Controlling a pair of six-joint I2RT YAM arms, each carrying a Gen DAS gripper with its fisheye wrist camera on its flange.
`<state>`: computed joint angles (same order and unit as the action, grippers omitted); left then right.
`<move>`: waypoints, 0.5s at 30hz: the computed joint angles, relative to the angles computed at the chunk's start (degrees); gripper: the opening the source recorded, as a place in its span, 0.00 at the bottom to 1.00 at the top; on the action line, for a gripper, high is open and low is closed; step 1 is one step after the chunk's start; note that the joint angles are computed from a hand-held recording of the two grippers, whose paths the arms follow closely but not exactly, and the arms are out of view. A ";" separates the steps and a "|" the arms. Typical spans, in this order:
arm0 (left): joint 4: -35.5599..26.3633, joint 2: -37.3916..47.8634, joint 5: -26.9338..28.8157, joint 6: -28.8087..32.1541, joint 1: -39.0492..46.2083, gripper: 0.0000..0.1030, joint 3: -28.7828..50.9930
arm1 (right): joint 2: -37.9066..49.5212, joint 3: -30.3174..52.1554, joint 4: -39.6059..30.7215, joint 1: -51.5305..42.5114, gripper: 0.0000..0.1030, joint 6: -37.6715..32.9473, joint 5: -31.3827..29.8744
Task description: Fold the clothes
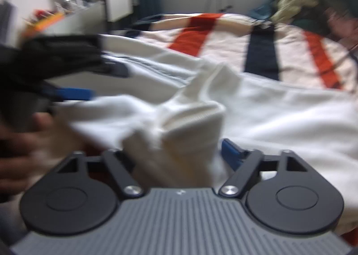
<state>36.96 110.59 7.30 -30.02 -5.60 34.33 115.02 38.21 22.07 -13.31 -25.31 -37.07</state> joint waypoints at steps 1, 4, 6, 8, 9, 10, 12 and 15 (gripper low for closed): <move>1.62 0.00 0.42 -0.13 -0.46 0.87 -0.71 | -1.44 0.44 -3.77 -2.26 0.80 -1.02 -3.64; 5.54 0.02 -0.40 -0.33 -2.75 0.87 -2.55 | -3.36 3.95 -13.47 -10.04 0.80 -1.58 -14.33; 8.67 0.49 -0.50 -0.18 -4.42 0.84 -3.63 | -1.63 6.42 -11.83 -14.23 0.80 3.57 -17.91; 13.64 1.59 0.74 0.97 -6.08 0.81 -5.07 | 1.25 8.51 -5.86 -16.12 0.80 12.45 -15.13; 14.92 1.83 0.83 1.88 -7.17 0.80 -5.53 | 2.96 9.94 -3.92 -16.20 0.80 16.83 -11.31; 15.08 2.05 0.29 2.68 -8.46 0.78 -5.46 | 5.13 11.60 -3.28 -15.69 0.80 19.21 -6.54; 15.22 2.50 -0.63 4.08 -10.85 0.70 -5.24 | 9.91 15.21 -3.79 -14.02 0.78 21.01 2.08; 15.49 3.32 -0.49 4.93 -12.91 0.64 -5.10 | 13.44 16.44 -1.27 -10.36 0.82 19.33 9.46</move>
<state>52.45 113.91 6.81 -25.09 -18.51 29.24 128.46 54.65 20.80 -23.68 -5.98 -27.61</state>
